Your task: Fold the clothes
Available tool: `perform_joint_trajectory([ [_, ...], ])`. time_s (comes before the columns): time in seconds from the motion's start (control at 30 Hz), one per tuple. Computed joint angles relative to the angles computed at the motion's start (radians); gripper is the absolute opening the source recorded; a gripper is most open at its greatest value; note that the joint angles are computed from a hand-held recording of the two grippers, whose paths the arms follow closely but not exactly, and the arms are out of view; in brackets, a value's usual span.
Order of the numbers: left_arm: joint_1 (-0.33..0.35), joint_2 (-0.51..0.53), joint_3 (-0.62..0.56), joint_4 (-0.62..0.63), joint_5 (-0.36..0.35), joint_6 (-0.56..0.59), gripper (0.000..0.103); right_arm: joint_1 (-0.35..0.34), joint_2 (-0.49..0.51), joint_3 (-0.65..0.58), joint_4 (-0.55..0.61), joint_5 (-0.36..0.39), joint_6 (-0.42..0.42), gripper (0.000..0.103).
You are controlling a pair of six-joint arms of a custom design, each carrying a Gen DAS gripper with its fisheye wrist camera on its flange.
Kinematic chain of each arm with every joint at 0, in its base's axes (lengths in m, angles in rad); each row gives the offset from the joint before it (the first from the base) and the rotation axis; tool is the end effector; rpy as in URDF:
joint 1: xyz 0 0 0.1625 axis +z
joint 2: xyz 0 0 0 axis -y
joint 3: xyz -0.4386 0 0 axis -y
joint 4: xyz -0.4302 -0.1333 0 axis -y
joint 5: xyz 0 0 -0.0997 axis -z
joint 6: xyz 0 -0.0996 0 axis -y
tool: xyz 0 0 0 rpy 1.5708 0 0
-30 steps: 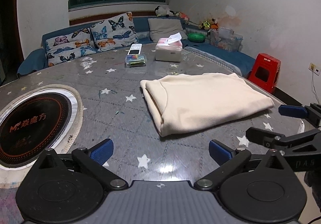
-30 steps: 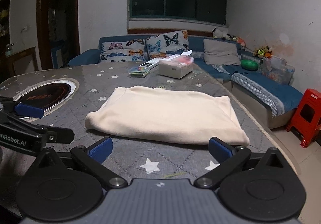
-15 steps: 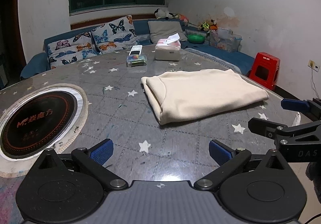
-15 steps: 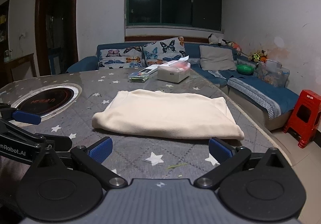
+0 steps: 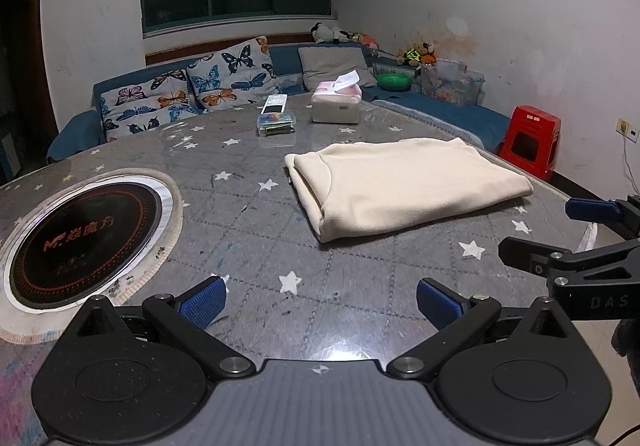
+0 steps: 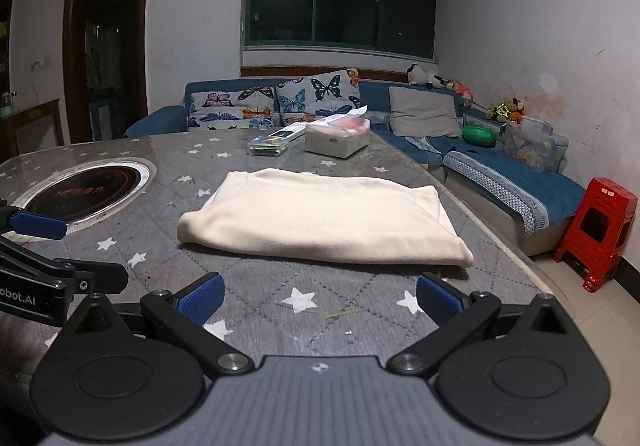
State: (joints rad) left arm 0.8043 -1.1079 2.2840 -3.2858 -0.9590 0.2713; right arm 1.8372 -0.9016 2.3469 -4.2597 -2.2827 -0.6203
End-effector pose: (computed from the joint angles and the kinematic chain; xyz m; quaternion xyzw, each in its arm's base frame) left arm -0.2017 -0.4842 0.1390 0.3862 0.8379 -0.3172 0.2192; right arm 0.1789 -0.3963 0.1499 0.1435 -0.7753 0.4876 0.3749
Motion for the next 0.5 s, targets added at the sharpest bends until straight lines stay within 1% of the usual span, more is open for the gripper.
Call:
perform_joint_trajectory([
  [0.5,-0.013,-0.006,0.015,-0.019,0.009,-0.001,0.103,0.004,0.004,0.004,-0.003,-0.004,-0.004,0.103],
])
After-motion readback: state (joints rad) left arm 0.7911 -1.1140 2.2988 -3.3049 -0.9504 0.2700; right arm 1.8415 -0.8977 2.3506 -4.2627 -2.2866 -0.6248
